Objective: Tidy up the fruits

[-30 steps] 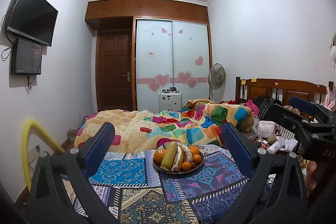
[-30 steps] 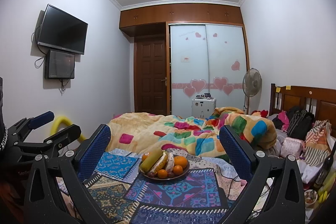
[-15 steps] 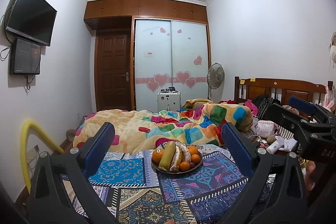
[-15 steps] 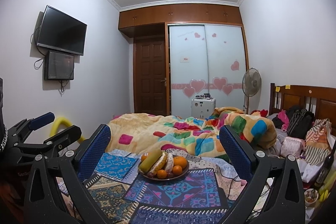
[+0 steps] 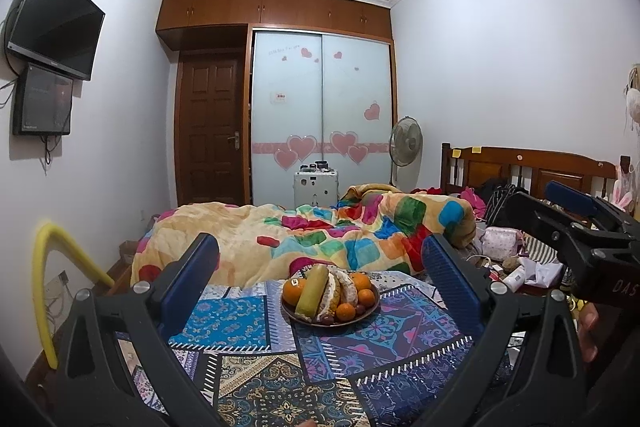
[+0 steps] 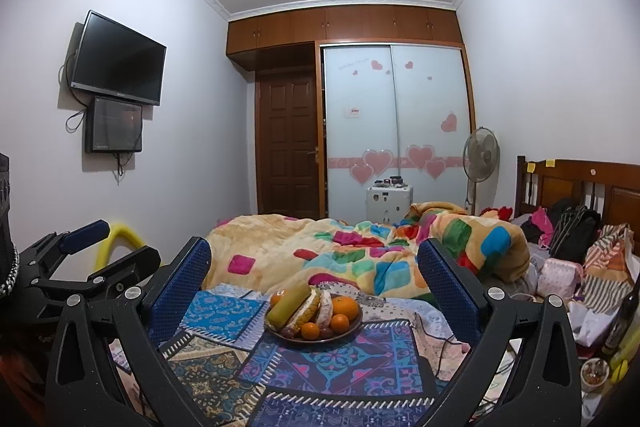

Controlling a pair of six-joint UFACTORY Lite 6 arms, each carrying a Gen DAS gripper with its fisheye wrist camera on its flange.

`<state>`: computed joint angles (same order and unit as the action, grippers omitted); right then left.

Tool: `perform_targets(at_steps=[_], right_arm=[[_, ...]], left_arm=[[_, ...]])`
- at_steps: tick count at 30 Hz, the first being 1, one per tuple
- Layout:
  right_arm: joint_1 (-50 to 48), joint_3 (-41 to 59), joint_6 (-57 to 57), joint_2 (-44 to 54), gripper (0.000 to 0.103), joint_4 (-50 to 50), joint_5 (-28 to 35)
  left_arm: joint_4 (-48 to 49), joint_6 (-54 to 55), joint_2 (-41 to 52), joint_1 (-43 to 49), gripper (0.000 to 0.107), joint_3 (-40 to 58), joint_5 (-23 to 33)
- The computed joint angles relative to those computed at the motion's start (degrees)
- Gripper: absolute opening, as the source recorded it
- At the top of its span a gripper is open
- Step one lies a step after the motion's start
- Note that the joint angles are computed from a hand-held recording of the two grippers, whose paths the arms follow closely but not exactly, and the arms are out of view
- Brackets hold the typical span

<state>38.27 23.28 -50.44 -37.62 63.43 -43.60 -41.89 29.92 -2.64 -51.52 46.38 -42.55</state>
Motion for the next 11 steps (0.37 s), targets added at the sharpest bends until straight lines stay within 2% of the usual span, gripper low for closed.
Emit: perform_targets(at_steps=[11], right_arm=[[-1.05, 0.32, 1.36, 1.76, 0.103, -1.23, 0.81]], left_arm=[[2.62, -2.62, 0.65, 1.84, 0.103, 0.22, 1.22]])
